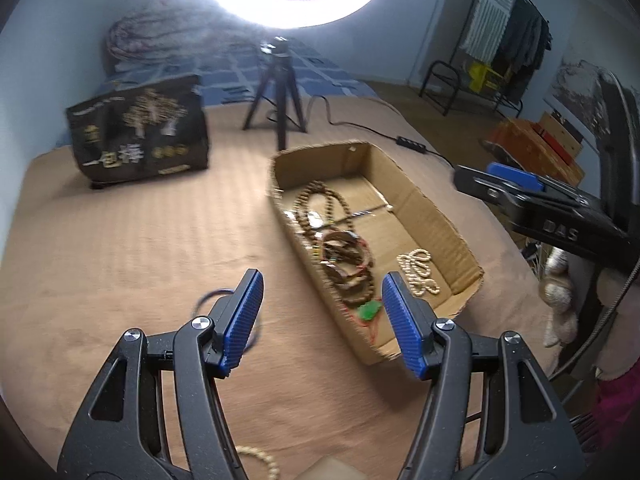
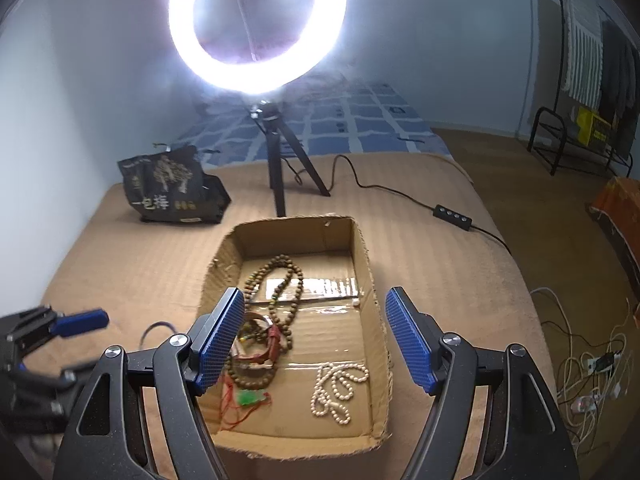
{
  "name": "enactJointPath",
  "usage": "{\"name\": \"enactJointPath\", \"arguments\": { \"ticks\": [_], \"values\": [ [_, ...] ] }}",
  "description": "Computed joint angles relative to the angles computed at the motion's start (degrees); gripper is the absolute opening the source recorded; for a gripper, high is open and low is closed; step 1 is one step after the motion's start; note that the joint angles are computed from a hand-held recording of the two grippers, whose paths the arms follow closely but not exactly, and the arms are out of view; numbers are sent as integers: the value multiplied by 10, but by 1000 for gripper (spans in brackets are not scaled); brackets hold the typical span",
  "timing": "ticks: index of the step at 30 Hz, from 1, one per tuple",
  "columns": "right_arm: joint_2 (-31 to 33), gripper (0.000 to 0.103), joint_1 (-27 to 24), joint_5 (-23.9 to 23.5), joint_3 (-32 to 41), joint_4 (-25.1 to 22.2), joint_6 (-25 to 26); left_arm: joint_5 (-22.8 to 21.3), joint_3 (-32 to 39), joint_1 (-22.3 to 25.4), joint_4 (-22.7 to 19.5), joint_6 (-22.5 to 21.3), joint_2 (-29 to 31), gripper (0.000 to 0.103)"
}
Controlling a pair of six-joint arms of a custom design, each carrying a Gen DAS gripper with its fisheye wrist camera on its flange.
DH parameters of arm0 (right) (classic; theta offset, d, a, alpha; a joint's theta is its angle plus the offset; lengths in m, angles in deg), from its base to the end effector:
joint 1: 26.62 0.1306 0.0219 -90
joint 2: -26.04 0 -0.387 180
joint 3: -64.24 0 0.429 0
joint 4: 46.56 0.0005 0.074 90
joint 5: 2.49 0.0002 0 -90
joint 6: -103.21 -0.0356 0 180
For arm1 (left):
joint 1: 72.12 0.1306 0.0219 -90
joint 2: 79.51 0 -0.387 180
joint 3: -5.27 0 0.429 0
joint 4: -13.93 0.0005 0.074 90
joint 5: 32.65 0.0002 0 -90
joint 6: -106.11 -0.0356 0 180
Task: Organize jewelry
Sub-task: 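Move the left tool over the cream bead bracelet while the right tool approaches the blue bangle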
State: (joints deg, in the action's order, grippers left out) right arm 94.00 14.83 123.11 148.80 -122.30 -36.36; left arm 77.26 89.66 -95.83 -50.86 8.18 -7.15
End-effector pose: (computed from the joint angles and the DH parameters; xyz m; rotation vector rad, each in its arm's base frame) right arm 0.2692 0.2094 0.5234 0.3717 2.3147 -0.0656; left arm 0.3512 -0.1680 0.5031 0.8209 2.3568 -0.5484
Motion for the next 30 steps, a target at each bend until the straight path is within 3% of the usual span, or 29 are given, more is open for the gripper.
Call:
{"name": "enactJointPath", "arguments": {
  "ticks": [10, 18, 26, 30],
  "values": [
    [21, 73, 70, 14, 29, 20, 3, 54, -45, 118, -29, -19, -58, 63],
    [79, 73, 99, -23, 66, 33, 30, 72, -127, 187, -70, -48, -132, 64],
    [123, 73, 102, -92, 65, 88, 32, 53, -208, 178, -66, -54, -203, 69],
    [149, 73, 98, -115, 64, 91, 35, 28, -232, 160, -58, -50, -219, 69]
  ]
}}
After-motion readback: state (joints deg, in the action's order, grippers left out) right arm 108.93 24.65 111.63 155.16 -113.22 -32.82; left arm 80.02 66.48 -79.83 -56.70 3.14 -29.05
